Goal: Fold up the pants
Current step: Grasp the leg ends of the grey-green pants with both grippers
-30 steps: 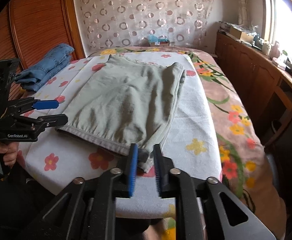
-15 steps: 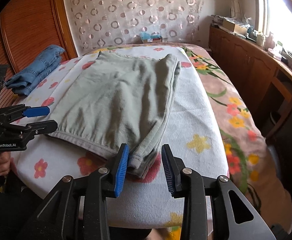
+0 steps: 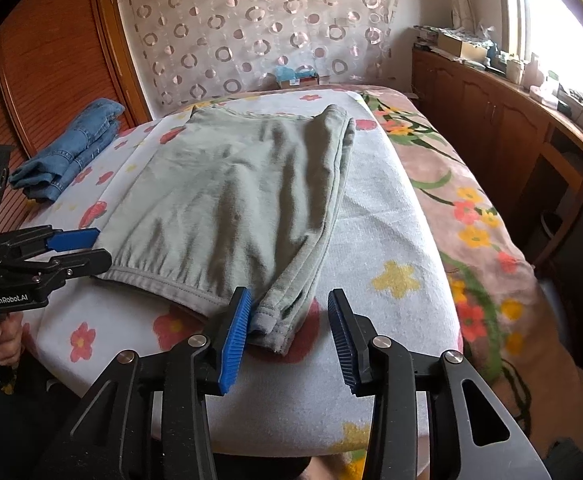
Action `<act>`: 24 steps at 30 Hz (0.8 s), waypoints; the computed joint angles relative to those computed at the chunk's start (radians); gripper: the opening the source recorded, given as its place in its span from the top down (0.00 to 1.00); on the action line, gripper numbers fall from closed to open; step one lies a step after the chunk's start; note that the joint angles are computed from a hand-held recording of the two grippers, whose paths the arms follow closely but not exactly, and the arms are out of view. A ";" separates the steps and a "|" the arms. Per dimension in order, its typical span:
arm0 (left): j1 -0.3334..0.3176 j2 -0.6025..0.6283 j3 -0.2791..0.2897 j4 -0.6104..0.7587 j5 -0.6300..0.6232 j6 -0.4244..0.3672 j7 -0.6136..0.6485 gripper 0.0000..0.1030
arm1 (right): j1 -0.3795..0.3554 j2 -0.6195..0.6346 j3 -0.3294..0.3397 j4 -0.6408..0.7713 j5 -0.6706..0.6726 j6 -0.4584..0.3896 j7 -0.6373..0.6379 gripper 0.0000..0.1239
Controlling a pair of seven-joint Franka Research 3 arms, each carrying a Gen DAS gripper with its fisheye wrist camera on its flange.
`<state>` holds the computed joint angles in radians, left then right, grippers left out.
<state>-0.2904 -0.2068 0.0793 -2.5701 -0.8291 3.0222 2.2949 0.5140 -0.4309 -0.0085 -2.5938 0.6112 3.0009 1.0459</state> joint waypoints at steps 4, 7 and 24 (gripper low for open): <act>0.004 -0.002 -0.007 -0.004 0.008 0.004 -0.010 0.47 | 0.024 0.001 -0.019 0.002 0.020 -0.001 -0.020 0.69; -0.001 -0.004 0.002 -0.003 0.002 -0.004 0.004 0.47 | 0.055 0.002 -0.045 0.006 0.053 -0.010 -0.058 0.76; -0.006 -0.062 -0.002 -0.004 -0.121 -0.066 0.131 0.88 | 0.095 -0.019 -0.063 0.031 0.180 -0.029 -0.194 0.93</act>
